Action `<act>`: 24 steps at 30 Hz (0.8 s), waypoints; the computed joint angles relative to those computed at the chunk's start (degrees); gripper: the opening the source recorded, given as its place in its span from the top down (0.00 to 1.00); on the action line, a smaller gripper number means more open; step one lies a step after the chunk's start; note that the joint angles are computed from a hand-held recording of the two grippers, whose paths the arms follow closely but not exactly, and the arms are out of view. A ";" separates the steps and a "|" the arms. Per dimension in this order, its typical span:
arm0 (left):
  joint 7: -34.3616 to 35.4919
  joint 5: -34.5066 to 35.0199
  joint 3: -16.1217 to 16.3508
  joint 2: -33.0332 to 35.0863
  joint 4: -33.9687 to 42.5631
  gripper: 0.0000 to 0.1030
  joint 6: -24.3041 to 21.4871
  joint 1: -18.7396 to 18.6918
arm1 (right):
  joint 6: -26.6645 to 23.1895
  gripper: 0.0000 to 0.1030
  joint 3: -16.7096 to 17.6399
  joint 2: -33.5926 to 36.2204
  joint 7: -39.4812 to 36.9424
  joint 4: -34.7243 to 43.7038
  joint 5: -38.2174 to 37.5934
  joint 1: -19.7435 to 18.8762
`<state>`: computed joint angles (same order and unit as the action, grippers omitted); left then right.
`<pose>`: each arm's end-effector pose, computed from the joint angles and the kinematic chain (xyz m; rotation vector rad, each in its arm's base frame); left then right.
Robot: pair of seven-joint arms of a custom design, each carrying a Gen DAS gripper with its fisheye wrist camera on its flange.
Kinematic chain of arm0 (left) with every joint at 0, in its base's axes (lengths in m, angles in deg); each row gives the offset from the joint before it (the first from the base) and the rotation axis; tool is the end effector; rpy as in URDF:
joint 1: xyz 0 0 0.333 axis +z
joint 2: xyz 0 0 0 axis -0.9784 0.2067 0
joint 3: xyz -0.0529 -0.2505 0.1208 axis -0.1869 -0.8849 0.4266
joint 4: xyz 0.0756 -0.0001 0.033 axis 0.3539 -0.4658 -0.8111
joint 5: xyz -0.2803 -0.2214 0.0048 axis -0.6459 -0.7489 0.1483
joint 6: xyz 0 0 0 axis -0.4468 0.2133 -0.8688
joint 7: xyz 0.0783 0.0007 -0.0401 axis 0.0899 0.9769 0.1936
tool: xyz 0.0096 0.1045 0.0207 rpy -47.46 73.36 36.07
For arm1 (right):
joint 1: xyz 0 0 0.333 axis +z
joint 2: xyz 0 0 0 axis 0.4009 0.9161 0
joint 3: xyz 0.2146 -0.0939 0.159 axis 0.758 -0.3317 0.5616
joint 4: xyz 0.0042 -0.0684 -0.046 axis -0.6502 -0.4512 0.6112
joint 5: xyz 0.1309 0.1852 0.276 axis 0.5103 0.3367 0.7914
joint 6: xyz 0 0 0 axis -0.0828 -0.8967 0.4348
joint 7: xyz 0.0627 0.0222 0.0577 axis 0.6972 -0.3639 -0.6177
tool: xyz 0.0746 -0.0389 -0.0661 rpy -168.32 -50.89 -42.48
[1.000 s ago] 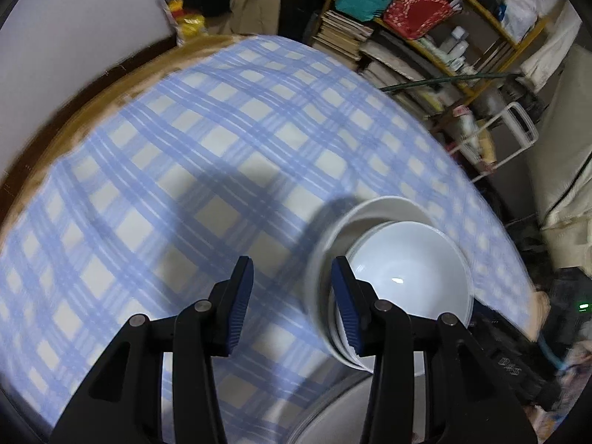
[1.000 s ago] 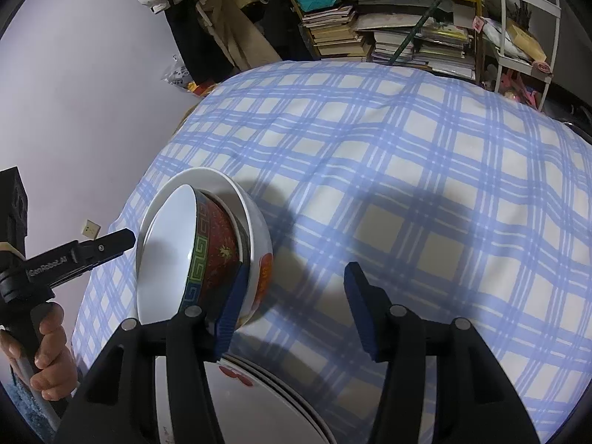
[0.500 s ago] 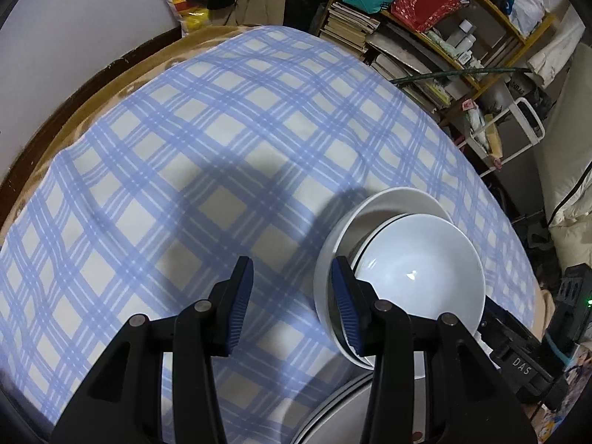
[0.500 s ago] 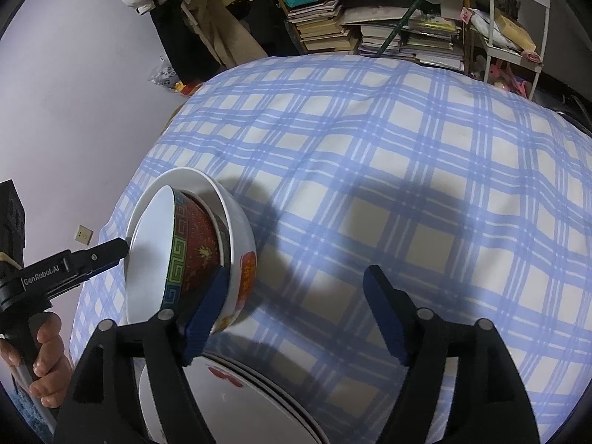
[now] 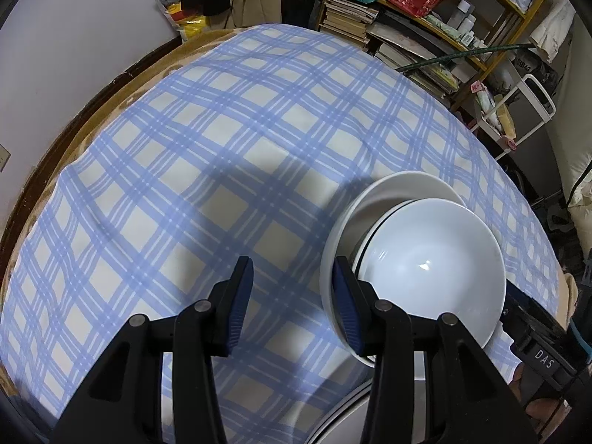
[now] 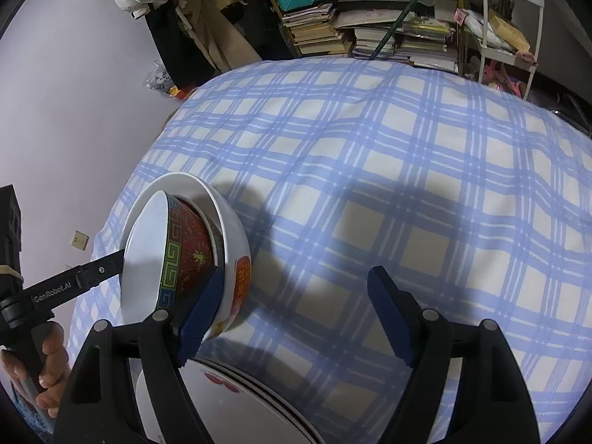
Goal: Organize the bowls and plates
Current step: 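Close the left tool on the bowl stack rim while the right tool holds it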
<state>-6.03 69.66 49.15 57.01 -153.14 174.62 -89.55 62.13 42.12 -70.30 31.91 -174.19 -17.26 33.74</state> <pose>0.4629 -0.2294 0.4926 -2.3382 1.7522 -0.4961 0.4782 0.0398 0.4843 -1.8981 1.7851 -0.0377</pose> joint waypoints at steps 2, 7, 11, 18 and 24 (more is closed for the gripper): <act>-0.17 0.75 -0.15 0.42 0.54 0.58 -0.52 -0.01 | -0.11 0.18 0.78 0.13 2.09 0.40 -2.41 -0.42; -0.27 2.56 -0.25 1.45 2.05 0.58 -2.06 -0.28 | -1.84 0.21 1.41 1.15 4.12 2.57 -6.51 -0.48; 0.82 3.26 -0.12 2.30 3.44 0.61 -3.16 -0.70 | -6.34 0.33 0.92 3.17 3.53 5.90 -5.60 -0.54; 2.75 3.26 0.11 3.40 5.10 0.76 -4.06 -1.51 | -16.04 0.73 1.58 7.78 3.04 12.79 -1.70 -1.98; 5.56 -1.08 0.81 3.79 5.22 0.90 -2.96 -1.64 | -19.66 0.84 2.64 9.76 2.83 15.76 -1.20 -2.66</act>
